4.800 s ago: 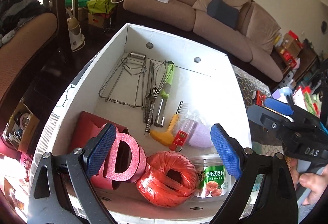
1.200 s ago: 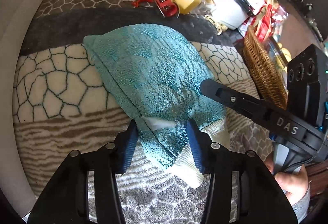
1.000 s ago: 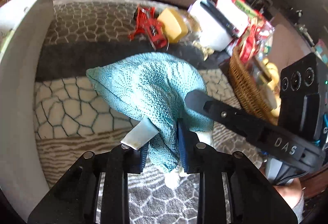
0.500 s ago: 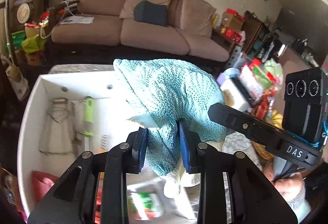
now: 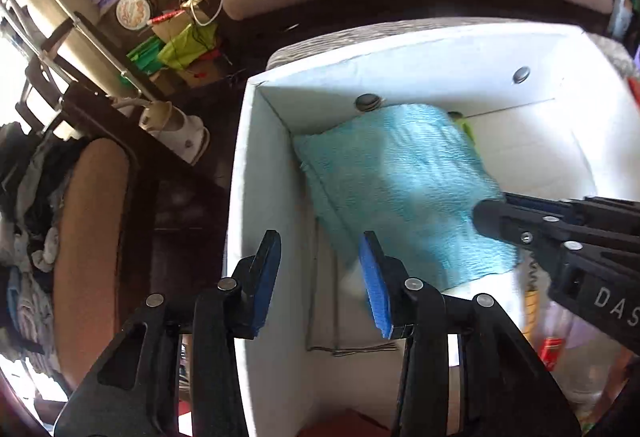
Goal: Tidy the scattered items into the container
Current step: 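Release the teal towel in the box and withdraw the right tool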
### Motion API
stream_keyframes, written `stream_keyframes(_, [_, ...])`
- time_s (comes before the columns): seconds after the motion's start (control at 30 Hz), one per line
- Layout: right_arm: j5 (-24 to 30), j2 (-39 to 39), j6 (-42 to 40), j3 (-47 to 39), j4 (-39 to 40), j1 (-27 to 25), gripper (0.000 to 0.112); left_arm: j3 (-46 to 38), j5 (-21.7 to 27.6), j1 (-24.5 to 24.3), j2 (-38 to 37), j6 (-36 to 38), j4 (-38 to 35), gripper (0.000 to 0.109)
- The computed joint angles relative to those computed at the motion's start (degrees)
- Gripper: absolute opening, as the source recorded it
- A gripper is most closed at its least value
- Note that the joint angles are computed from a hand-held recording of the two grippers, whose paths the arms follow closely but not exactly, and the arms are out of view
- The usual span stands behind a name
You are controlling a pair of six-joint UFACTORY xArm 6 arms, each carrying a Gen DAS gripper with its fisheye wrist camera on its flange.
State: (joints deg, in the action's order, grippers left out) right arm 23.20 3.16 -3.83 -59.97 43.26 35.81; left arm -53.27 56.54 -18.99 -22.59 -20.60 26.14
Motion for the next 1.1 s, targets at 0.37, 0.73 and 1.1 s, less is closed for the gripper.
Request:
stream_keyframes(0.37, [10.13,-9.09,2.01,6.45,-6.78,-3.75,0.067,0.57,4.83,-2.41,-9.65,-0.29,-3.37,0.061])
stream_keyframes(0.73, [8.26,-43.71,15.08,25.65,-24.48,-4.18,0.086,2.16,10.83,-20.94,-25.5,-13.65,-4.7,0.094])
stream_keyframes(1.1, [34.66,-90.99,18.17,46.78,-39.22,-21.68,0.087,-3.03,7.67,-54.73,-13.06,-41.47,6.73,0.097])
